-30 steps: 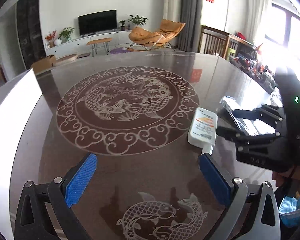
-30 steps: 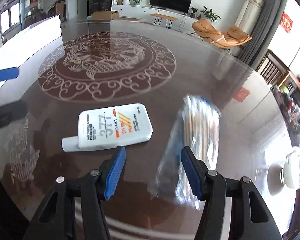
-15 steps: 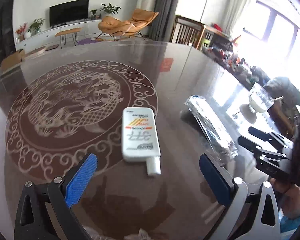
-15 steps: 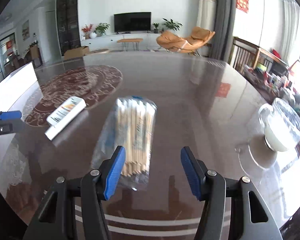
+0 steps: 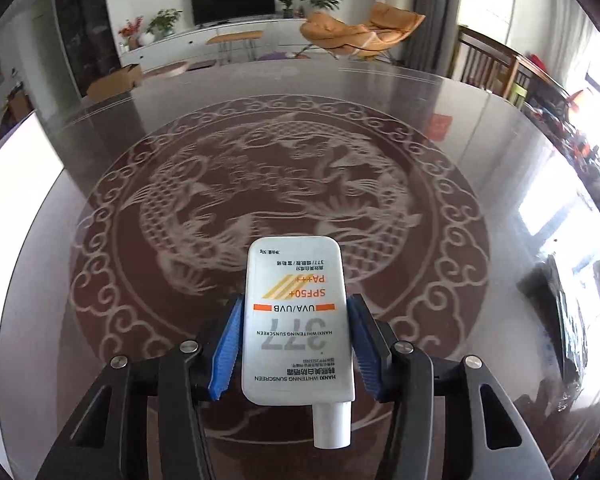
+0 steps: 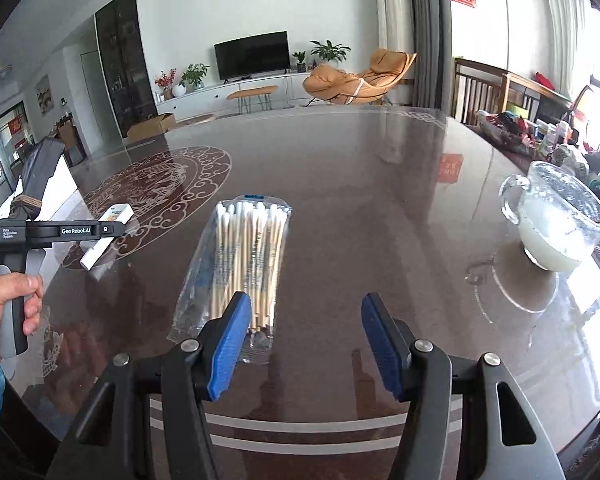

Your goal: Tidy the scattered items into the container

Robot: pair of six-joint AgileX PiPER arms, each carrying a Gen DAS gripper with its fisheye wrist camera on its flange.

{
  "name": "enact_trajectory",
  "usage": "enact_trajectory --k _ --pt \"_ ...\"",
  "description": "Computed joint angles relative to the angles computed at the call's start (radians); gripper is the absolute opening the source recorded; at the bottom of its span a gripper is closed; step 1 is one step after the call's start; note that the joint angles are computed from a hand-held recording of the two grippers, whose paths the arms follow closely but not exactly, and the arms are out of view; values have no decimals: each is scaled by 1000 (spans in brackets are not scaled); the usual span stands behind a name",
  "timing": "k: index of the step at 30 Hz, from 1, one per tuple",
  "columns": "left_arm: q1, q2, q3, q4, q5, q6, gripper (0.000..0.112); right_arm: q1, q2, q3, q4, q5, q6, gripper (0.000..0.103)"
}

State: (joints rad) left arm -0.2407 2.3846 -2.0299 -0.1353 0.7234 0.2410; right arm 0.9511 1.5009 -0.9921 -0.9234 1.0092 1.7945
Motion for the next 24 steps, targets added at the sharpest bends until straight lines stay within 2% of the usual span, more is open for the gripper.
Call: enact_trajectory --k 3,5,6,11,13,14,16,17,18,20,22,24 --pt "50 -27 71 -4 -58 8 52 -108 16 -26 21 -209 -121 59" --pt "62 -43 117 -14 -102 18 52 -200 85 -96 115 -304 -259 59" --pt "64 -50 134 -13 -116 17 52 -243 130 -145 197 -319 -343 60" --pt "72 -74 205 -38 -180 40 52 -293 305 -388 346 -159 -581 64" --pt "68 -75 212 -33 -191 30 54 -275 356 -449 324 -93 -646 61" --pt "66 -70 205 -29 -191 24 55 -266 366 -452 297 -83 -641 60" --pt "65 -67 207 -32 -201 21 58 -262 353 -413 260 -100 -569 49" --pt "64 -61 197 -30 -198 16 65 -258 351 -403 244 -92 -546 41" --pt "60 -57 194 -21 -198 6 73 -259 351 -395 238 -98 -529 41" --pt "54 -33 150 25 -171 -51 81 -265 383 -435 240 -74 -542 41" --pt "54 -7 104 38 -142 -73 88 -284 437 -511 246 -78 -572 41" --pt "50 24 47 50 -104 -85 97 -308 531 -652 260 -59 -636 41"
